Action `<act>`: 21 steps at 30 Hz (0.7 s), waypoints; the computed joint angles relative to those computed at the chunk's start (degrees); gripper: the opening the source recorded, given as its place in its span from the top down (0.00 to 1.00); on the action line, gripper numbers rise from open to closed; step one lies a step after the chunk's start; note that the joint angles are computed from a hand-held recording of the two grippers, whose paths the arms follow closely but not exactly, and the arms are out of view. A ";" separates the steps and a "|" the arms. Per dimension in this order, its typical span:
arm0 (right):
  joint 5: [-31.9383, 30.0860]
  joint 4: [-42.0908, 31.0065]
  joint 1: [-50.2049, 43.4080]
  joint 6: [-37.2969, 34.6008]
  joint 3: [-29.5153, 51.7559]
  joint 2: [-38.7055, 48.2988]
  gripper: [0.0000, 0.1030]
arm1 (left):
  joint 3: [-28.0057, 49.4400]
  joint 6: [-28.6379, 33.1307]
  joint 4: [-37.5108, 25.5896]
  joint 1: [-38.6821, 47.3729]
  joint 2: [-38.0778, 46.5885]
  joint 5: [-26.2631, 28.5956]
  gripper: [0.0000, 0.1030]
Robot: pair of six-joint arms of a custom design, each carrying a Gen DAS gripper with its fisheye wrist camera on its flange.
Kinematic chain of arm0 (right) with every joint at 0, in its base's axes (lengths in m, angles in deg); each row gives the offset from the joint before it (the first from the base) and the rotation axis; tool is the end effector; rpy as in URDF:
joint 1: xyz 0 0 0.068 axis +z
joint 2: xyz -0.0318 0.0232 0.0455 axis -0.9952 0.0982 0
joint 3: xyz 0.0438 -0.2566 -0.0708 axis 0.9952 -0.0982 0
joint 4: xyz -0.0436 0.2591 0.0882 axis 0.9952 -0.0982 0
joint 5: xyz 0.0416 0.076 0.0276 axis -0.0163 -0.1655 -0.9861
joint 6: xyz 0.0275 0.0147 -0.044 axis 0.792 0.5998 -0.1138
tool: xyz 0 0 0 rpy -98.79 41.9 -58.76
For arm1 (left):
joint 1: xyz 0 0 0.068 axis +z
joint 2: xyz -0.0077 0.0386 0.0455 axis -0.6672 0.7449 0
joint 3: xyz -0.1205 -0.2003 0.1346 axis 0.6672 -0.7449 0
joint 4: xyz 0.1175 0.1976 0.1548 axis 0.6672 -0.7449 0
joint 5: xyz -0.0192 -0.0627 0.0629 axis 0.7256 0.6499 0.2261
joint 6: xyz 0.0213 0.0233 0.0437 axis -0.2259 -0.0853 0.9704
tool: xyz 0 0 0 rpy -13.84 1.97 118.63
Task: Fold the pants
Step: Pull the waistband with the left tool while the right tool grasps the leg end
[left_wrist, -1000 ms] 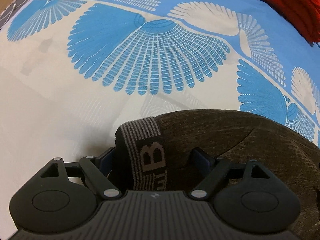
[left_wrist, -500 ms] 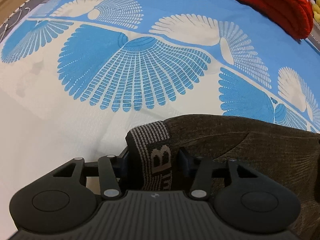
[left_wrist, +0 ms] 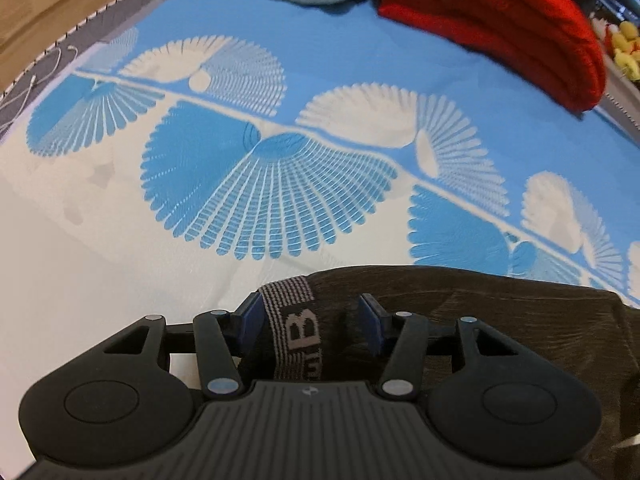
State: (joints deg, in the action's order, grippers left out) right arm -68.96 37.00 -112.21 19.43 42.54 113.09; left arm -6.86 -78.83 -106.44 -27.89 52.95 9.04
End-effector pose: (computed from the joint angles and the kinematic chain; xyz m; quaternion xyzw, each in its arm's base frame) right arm 0.2706 -0.1277 0.0893 -0.0250 0.9033 -0.0023 0.4282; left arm 0.2785 0.0667 0.1634 -0.1205 0.9647 -0.0084 0.2341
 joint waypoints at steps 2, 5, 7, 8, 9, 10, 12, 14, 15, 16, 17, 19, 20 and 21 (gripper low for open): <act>-3.01 -2.69 -4.34 0.39 -3.61 -7.36 0.57 | -1.55 0.70 -0.71 0.01 -3.30 0.61 0.44; -8.13 -8.84 -13.13 -1.04 -7.28 -17.39 0.56 | -4.05 1.79 -1.84 0.36 -7.83 1.77 0.45; -11.88 -13.86 -19.83 -2.66 -8.21 -21.85 0.55 | -6.23 1.88 -2.19 0.62 -11.07 2.20 0.50; -13.87 -16.33 -23.71 -3.93 -8.40 -23.30 0.55 | -7.27 1.46 -2.28 0.57 -12.64 1.71 0.62; -15.78 -19.10 -28.15 -5.55 -8.43 -24.35 0.55 | -8.54 0.59 -2.37 0.42 -14.69 0.55 0.67; -16.91 -21.53 -31.43 -6.87 -8.14 -24.81 0.55 | -10.12 -0.27 -2.71 0.23 -17.43 -0.96 0.76; -19.76 -26.18 -38.90 -9.60 -6.92 -24.03 0.55 | -12.40 -0.18 -4.88 0.55 -22.48 -2.25 0.84; -22.61 -30.07 -45.38 -12.59 -5.55 -22.28 0.55 | -14.08 1.00 -8.29 1.12 -27.48 -2.00 0.86; -23.46 -32.53 -48.50 -14.91 -4.36 -20.93 0.55 | -14.64 2.22 -10.59 1.53 -30.32 -1.64 0.86; -24.27 -34.18 -51.20 -16.82 -3.34 -19.79 0.55 | -15.18 4.00 -13.06 2.33 -33.64 -1.19 0.86; -25.23 -35.45 -53.87 -18.67 -2.31 -18.64 0.55 | -15.72 6.16 -15.59 3.67 -37.18 -0.21 0.86; -26.49 -38.42 -59.04 -22.43 0.78 -15.74 0.55 | -16.47 11.98 -21.40 8.68 -44.68 3.90 0.86; -27.16 -39.41 -61.23 -23.74 2.17 -14.19 0.55 | -16.91 15.27 -24.38 12.06 -48.50 6.19 0.86; -27.80 -40.37 -63.68 -25.17 4.25 -11.56 0.55 | -17.30 19.16 -27.44 16.15 -52.10 8.79 0.86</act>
